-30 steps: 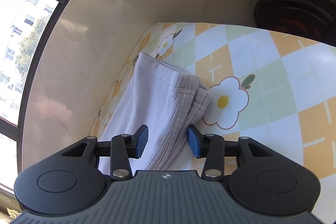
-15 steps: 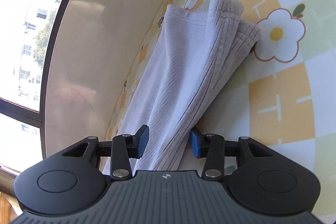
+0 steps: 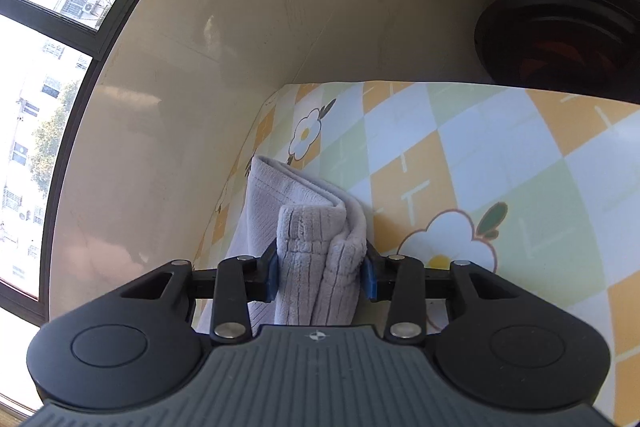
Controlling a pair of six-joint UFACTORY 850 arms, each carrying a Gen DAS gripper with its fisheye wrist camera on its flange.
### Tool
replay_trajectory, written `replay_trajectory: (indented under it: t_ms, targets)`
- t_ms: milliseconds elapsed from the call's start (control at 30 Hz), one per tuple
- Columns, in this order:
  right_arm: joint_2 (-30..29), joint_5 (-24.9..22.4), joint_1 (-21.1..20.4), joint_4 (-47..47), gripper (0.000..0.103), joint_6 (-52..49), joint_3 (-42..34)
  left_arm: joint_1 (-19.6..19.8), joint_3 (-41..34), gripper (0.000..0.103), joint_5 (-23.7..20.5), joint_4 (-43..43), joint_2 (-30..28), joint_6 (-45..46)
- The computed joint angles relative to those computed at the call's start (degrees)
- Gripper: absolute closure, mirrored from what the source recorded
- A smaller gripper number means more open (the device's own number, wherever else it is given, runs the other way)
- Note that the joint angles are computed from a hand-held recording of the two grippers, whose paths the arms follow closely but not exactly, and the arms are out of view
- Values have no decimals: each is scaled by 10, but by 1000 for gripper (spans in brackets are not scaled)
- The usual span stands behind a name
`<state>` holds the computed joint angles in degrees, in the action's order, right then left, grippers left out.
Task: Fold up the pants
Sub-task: 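Lift the cuffs with the right gripper and fold them toward the waistband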
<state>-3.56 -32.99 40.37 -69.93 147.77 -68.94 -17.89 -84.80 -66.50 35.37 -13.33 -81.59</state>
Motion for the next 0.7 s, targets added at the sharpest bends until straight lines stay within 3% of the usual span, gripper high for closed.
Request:
replay_trajectory:
  t_ms: [167,233,333,433,600,700]
  targets:
    - [-19,23,-11,66,64,-94,-32,0,-4,0,-5,-1,-3,-1]
    - [-28,-7,-12,124,88,-152,-53,0,-7,0,-8,-1,-6,-3]
    - [-19,-37,-6,89,89,-174,-65,2,-13,0,-13,-6,-9,-5]
    - [-4,-96,-1,58,89,-182,-73,6,-17,0,-1,-19,-8,-13]
    - [9,-157,-26,177,89,-311,-70,2,-33,0,34,-38,-21,6]
    - [19,-169,-25,198,89,-343,-59,-6,-49,0,27,-37,-34,36]
